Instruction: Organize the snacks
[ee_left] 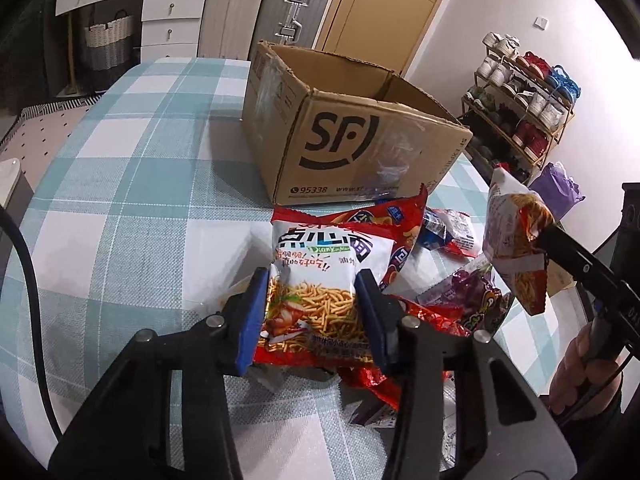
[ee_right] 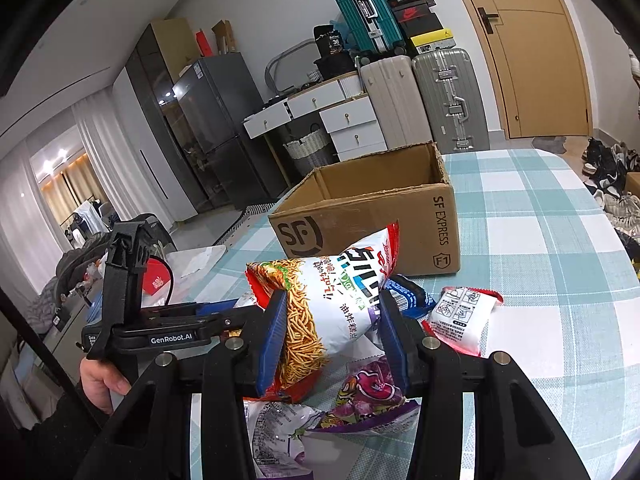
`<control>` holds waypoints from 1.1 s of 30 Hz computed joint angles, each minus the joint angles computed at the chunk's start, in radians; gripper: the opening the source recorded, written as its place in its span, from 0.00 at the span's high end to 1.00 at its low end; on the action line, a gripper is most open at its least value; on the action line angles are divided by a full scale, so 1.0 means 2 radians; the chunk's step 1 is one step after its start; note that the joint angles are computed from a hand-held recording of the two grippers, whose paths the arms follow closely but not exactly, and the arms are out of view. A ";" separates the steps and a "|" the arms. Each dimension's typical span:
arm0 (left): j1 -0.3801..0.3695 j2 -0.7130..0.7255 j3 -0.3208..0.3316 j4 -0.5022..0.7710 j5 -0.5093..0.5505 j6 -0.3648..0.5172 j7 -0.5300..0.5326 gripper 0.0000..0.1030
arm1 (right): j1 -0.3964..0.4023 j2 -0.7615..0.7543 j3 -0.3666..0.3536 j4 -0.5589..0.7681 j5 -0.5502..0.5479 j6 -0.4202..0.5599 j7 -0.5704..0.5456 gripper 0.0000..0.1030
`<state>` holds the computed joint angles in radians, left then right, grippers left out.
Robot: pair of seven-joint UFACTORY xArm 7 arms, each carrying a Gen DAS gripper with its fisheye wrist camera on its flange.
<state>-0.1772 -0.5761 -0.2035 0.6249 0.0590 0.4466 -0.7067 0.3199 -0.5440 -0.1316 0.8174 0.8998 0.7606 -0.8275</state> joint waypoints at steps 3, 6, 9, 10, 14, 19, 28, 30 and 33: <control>-0.002 -0.007 0.002 -0.005 -0.003 0.000 -0.001 0.62 | -0.001 0.000 0.000 0.000 0.000 -0.001 0.001 0.56; -0.001 -0.018 0.001 -0.011 -0.005 0.002 -0.005 0.63 | -0.002 0.000 -0.001 0.000 0.000 0.000 0.001 0.56; -0.002 -0.029 0.002 -0.019 -0.008 -0.003 -0.009 0.63 | -0.002 -0.003 -0.001 -0.002 0.001 -0.002 0.000 0.56; -0.003 -0.032 0.002 -0.021 -0.009 -0.004 -0.009 0.63 | -0.002 -0.003 -0.001 -0.002 0.001 -0.003 -0.001 0.56; 0.009 -0.050 -0.007 -0.027 -0.003 0.001 -0.023 0.63 | -0.001 -0.003 -0.002 -0.003 0.002 -0.002 -0.003 0.56; 0.014 -0.084 -0.012 -0.041 0.001 -0.001 -0.038 0.63 | 0.000 -0.003 -0.001 -0.004 0.005 -0.004 -0.003 0.56; 0.020 -0.122 -0.017 -0.043 -0.003 -0.012 -0.058 0.63 | 0.003 -0.009 -0.009 -0.005 0.023 -0.005 -0.005 0.56; 0.017 -0.121 -0.016 -0.033 -0.006 -0.010 -0.058 0.63 | 0.003 -0.012 -0.009 -0.004 0.028 -0.006 -0.004 0.56; 0.015 -0.123 -0.017 -0.018 -0.007 -0.002 -0.058 0.63 | 0.003 -0.020 -0.014 -0.001 0.036 0.005 0.006 0.56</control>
